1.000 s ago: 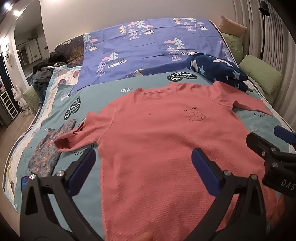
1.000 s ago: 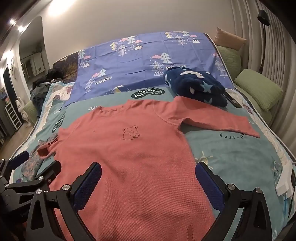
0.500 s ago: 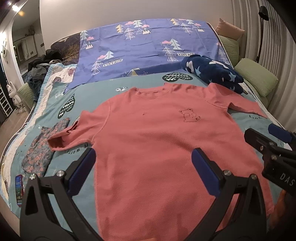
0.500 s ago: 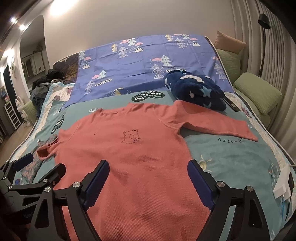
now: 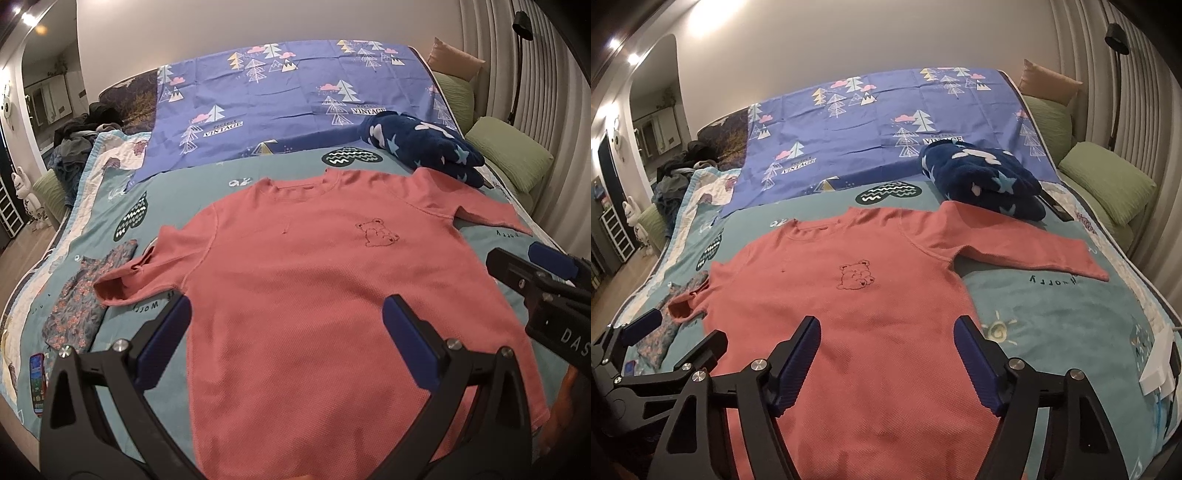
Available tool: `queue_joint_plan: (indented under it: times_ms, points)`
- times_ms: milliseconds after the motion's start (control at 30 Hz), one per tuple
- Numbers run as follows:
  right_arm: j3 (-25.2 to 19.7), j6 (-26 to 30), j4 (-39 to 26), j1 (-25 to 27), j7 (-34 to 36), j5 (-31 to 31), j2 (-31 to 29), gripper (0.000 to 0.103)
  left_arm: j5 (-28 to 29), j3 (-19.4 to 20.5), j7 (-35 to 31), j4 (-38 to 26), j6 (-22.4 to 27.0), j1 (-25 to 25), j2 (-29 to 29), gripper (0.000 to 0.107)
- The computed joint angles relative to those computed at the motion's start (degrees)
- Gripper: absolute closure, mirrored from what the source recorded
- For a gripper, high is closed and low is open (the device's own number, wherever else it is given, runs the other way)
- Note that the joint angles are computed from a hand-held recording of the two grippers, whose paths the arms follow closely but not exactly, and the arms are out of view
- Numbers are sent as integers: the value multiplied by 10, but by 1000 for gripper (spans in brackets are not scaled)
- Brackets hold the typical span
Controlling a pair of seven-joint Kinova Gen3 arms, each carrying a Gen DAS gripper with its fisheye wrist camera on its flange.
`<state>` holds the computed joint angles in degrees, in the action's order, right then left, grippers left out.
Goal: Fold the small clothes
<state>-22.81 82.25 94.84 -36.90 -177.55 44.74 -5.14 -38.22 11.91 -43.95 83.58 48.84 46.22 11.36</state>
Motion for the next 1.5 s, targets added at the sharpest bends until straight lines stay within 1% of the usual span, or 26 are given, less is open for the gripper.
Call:
queue_joint_plan:
  times_ms: [67,133,200,267,367,467,500,600,733,800,933,1033,1133,1300,1500]
  points:
    - [2,-3,-2,1,3,-1,0,28,-1,-1,-4,-2,6,0,2,5]
    - [3,-6,-4,2,5,-1,1,29,-10,-4,7,2,-1,2,0,5]
    - [5,-7,-6,3,8,-1,3,33,-23,-7,20,7,-6,3,-2,5]
    - [7,-11,-7,4,8,-2,2,37,-48,-11,43,18,-21,7,-6,5]
    - [8,-12,-9,5,9,-1,4,42,-67,-9,57,26,-32,5,-10,7]
    - [8,-13,-9,6,9,-2,3,42,-74,-6,60,27,-35,0,-10,7]
    - [8,-15,-10,6,10,-2,3,43,-82,-10,66,30,-38,5,-11,7]
    - [9,-17,-13,7,13,-2,6,43,-67,-1,53,24,-32,-6,-10,7]
    - [13,-20,-17,6,18,-4,9,43,-52,0,42,19,-29,-9,-9,8]
    - [14,-22,-18,6,21,-6,10,43,-35,0,29,15,-25,-15,-8,8]
    - [18,-26,-20,7,29,-11,11,43,-27,-4,23,15,-25,-21,-8,10]
    - [22,-39,-20,10,35,-18,11,43,-17,-6,14,10,-20,-26,-5,12]
    - [27,-59,-18,16,42,-32,7,43,-17,-8,14,12,-21,-28,-6,12]
    - [29,-67,-25,21,59,-40,15,43,-22,-9,14,13,-18,-28,-6,12]
    - [39,-79,-40,22,87,-49,29,43,6,-11,-9,6,-21,-40,0,12]
